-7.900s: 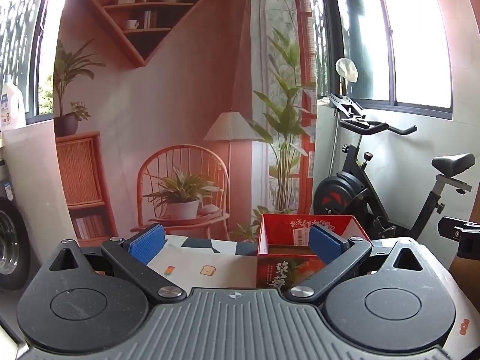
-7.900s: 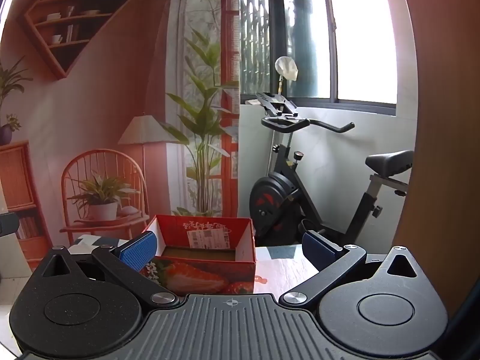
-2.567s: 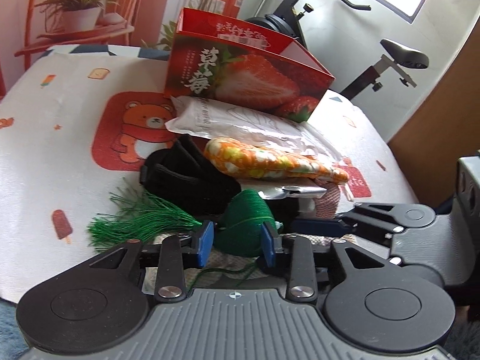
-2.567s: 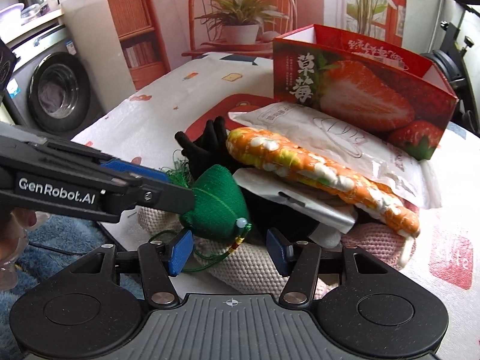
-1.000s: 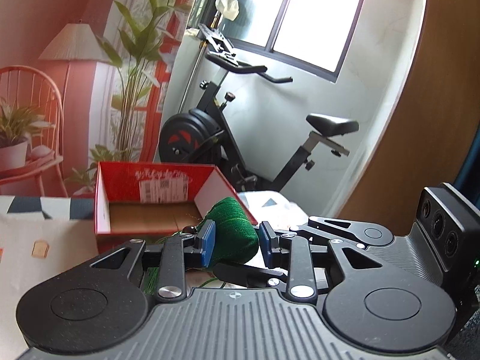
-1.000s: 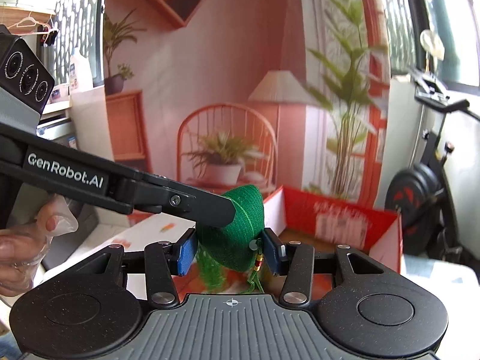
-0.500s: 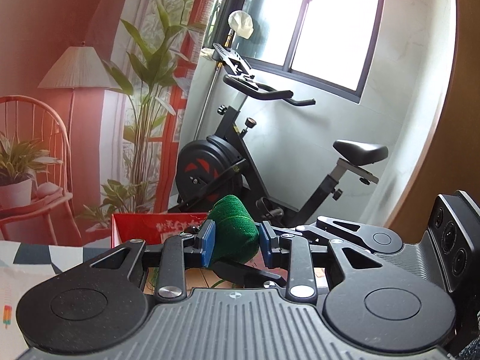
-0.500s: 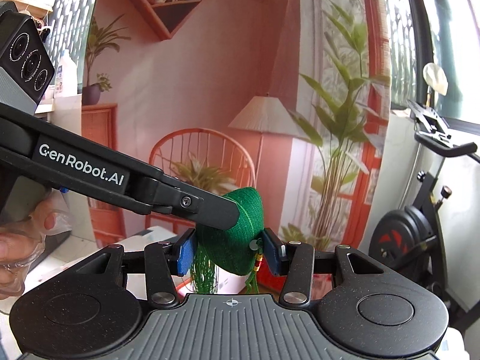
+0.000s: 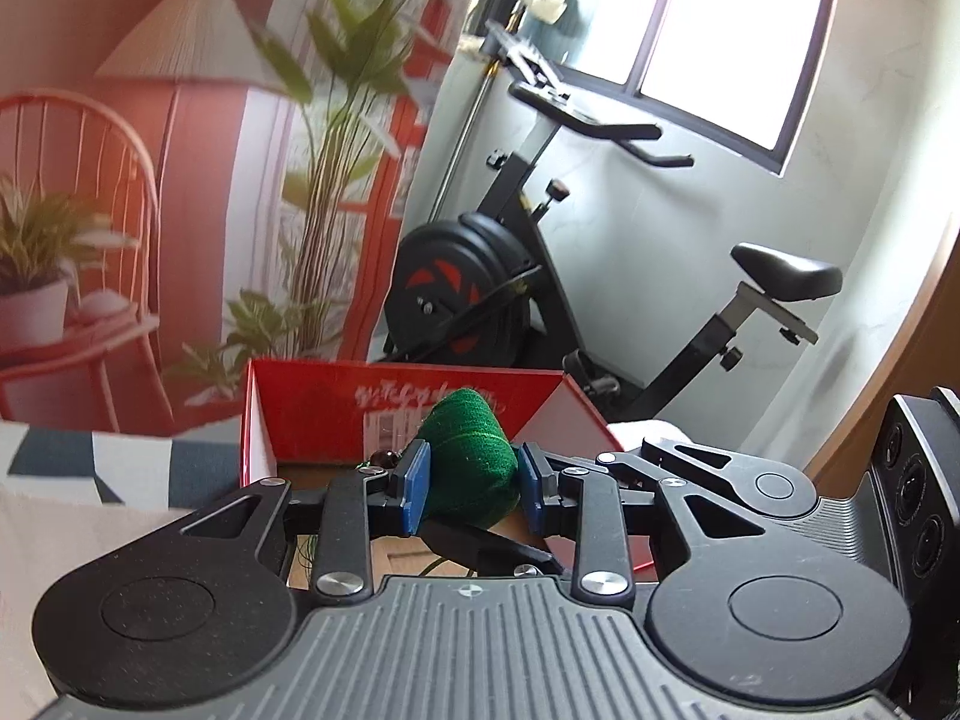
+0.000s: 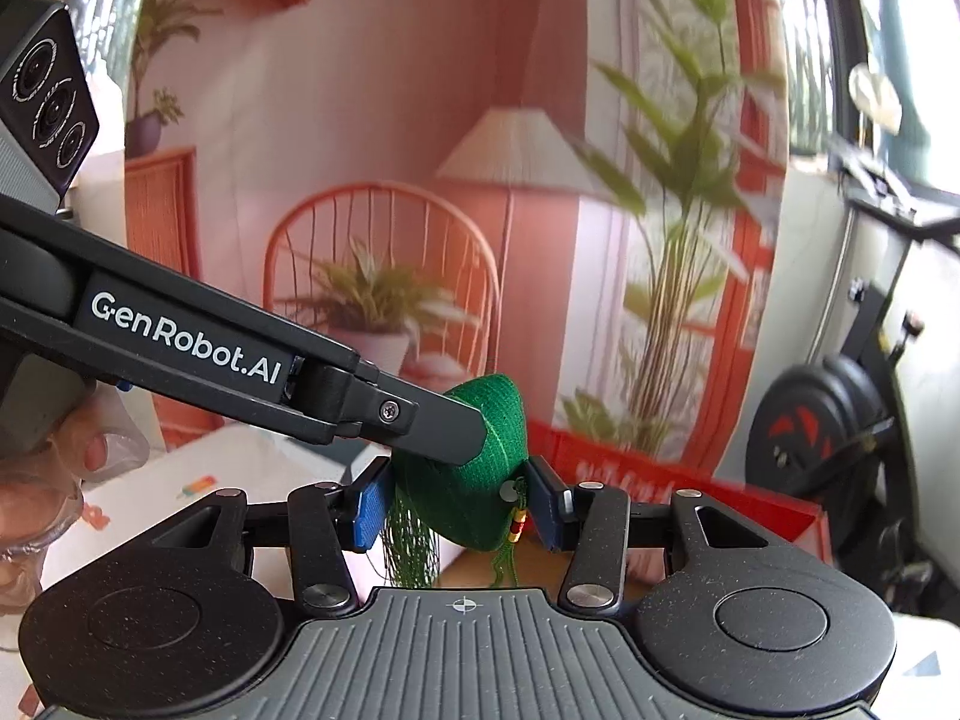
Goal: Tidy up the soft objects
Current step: 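Carry the green pouch over the red box and open both grippers, then move both grippers back to the cream knitted towel on the pile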
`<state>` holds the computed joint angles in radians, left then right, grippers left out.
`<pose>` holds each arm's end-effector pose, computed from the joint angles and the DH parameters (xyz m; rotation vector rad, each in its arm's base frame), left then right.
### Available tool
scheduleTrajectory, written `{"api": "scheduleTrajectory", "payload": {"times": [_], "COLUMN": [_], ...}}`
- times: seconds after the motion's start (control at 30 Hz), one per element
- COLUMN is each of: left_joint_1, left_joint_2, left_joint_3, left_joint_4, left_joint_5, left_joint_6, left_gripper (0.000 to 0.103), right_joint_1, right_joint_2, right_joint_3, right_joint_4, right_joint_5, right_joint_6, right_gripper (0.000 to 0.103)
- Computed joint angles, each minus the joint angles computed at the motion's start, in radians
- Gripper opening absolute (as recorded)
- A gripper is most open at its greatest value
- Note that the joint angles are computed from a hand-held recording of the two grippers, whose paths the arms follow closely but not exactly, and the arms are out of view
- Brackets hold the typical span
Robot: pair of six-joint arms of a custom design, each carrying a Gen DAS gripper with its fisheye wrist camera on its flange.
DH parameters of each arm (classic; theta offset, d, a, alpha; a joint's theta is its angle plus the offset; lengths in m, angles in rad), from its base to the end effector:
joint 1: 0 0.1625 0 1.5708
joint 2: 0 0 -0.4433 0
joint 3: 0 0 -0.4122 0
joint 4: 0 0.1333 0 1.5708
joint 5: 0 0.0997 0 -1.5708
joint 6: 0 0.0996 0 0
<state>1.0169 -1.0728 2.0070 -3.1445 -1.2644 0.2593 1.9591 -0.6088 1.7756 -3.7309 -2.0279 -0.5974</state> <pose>-0.1732 -0.5906 0.2038 0.9679 2.6068 -0.9725 0.3307 -0.5724 0.0717 0.8457 -2.1970 1.2022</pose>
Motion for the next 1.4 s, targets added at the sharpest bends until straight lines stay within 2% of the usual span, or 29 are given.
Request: {"api": "scheduleTrajectory", "payload": {"times": [0.33, 0.47, 0.6, 0.8, 0.97, 1.2, 1.4], "left_joint_1": [0.028, 0.042, 0.034, 0.017, -0.01, -0.045, -0.063], "left_joint_2": [0.041, 0.03, 0.013, -0.061, -0.14, -0.261, -0.345], "left_joint_3": [-0.028, -0.032, -0.013, 0.058, 0.142, 0.272, 0.369], "left_joint_4": [0.067, 0.104, 0.081, 0.059, 0.039, 0.073, 0.136], "left_joint_5": [0.059, 0.047, 0.095, 0.125, 0.18, 0.237, 0.245], "left_joint_6": [-0.074, -0.118, -0.114, -0.103, -0.063, -0.101, -0.173], "left_gripper": [0.034, 0.034, 0.034, 0.034, 0.034, 0.034, 0.034], "right_joint_1": [-0.026, -0.028, -0.018, -0.006, 0.011, 0.045, 0.083], "right_joint_2": [0.036, 0.044, 0.049, 0.012, -0.03, -0.074, -0.083], "right_joint_3": [-0.016, -0.01, -0.005, 0.059, 0.145, 0.279, 0.398], "right_joint_4": [0.081, 0.089, 0.069, 0.016, -0.051, -0.131, -0.211], "right_joint_5": [-0.036, -0.052, -0.093, -0.107, -0.117, -0.146, -0.186], "right_joint_6": [0.134, 0.144, 0.151, 0.172, 0.194, 0.269, 0.331], "right_gripper": [0.045, 0.046, 0.049, 0.049, 0.049, 0.049, 0.049]}}
